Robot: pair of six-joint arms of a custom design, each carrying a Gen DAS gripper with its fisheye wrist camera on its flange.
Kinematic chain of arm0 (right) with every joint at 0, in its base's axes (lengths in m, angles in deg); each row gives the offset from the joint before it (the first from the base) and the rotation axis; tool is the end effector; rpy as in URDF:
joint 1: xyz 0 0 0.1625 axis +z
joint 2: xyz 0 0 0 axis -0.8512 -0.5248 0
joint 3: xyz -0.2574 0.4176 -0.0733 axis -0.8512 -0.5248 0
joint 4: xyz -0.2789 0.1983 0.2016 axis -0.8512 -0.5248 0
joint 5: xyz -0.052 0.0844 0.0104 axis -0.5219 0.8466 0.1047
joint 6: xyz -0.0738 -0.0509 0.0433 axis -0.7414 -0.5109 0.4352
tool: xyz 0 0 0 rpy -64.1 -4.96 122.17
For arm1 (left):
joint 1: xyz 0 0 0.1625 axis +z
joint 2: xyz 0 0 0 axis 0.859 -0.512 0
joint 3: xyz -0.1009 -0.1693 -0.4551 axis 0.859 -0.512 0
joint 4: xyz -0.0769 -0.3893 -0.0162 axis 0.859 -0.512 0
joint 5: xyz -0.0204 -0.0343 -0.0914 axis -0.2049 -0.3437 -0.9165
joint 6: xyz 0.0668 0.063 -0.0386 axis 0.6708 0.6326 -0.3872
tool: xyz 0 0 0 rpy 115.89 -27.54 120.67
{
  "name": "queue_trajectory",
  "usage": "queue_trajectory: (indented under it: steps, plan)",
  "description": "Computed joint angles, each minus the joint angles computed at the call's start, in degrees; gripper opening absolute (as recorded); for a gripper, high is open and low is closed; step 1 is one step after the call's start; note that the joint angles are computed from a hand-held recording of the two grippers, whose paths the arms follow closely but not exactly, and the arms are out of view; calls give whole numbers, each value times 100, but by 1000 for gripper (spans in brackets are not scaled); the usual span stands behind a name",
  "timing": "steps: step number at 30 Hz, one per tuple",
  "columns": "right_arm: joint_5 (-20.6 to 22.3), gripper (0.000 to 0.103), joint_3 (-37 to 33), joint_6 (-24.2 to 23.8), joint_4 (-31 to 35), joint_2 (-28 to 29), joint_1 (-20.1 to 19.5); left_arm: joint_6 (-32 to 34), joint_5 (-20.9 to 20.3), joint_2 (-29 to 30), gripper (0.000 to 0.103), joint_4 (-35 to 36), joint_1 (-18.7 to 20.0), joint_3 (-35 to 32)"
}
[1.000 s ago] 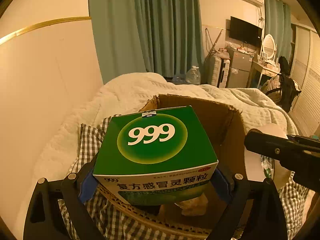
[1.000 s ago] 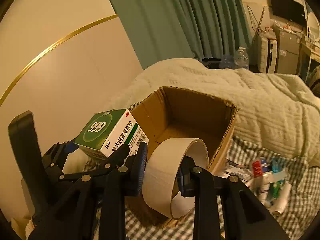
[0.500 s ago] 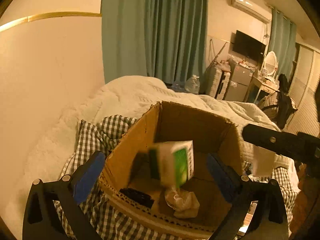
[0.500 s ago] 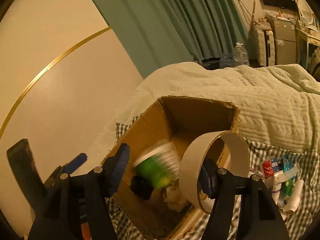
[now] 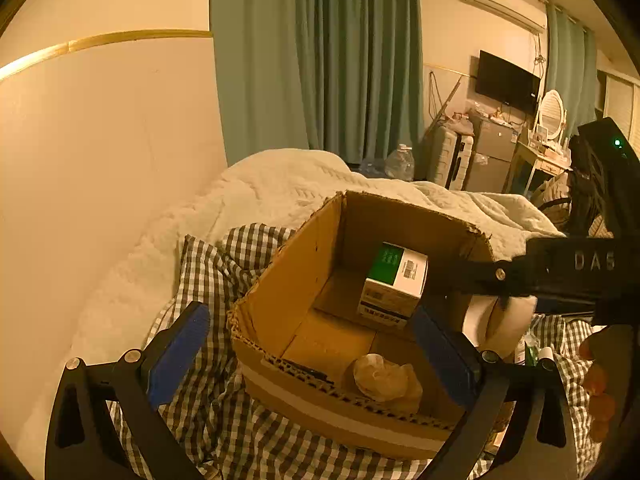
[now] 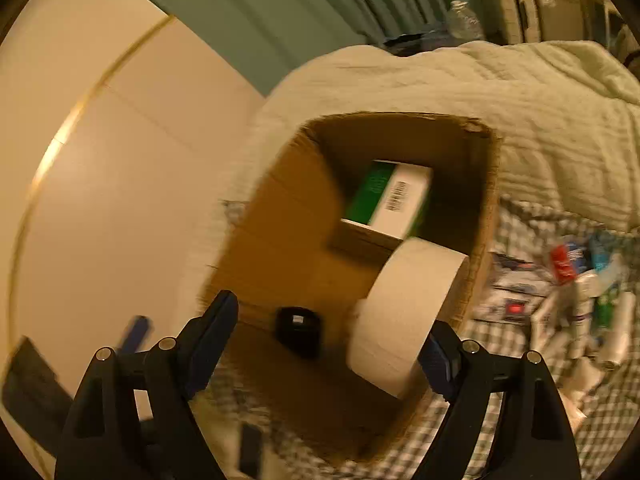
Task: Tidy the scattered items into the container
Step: 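Carry the tape roll and green medicine box into the cardboard box with both tools, then move both tools back over the scattered items on the bed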
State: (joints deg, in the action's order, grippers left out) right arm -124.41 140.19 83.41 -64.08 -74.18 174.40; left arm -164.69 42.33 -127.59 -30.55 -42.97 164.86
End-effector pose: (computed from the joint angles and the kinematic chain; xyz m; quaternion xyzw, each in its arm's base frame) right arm 0.3802 -0.5076 0.3173 0.2678 -0.9600 0.0481 0.0661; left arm -0.4242 -0.3493 0.2458 -0.0710 0.7577 -0.4760 0.4407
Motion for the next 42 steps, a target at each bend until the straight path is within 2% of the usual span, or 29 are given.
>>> queue_trajectory:
  steps: [2,5,8,12,14,17,20,26,30,31,33,37,39,42]
  plan:
    - [-380,83,-50,18,145,12,75,98,-25,-18,103,-156,9,62]
    - [-689,83,-275,273,706,53,97,135,-68,-15,103,-317,-8,150]
    - [-1100,83,-329,138,833,8,206,198,-118,-20,103,-469,-18,223]
    - [-1145,83,-243,-209,600,-199,153,305,-86,32,103,-710,-120,317]
    - [-1283,83,-29,-577,226,-407,99,484,-17,110,103,-965,-189,340]
    - [-1792,83,455,-1294,-666,-766,-56,983,123,303,103,-1616,-282,364]
    - [-2118,83,921,-1834,-1436,-1177,-407,1892,212,610,103,-2717,-317,392]
    - [-2030,83,1564,-2733,-2291,-2027,-1470,3809,-16,1498,103,-5437,-220,465]
    - [-1446,83,1910,-2872,-2529,-2504,-2314,5089,-589,2172,103,-7177,0,550]
    - [-1324,83,2030,-2938,-2654,-2587,-2517,5216,-679,2289,103,-7378,38,561]
    - [-1102,83,2230,-3006,-2841,-2672,-2895,5653,-926,2539,103,-7771,129,554]
    - [-685,83,2468,-2932,-2797,-2722,-3455,5910,-1300,2760,103,-7675,255,395]
    - [-580,83,2564,-2877,-2878,-2644,-3619,5684,-1331,2746,103,-7515,265,396]
    - [-298,84,2712,-3077,-3059,-2699,-3757,4974,-1381,2698,103,-7078,346,356]
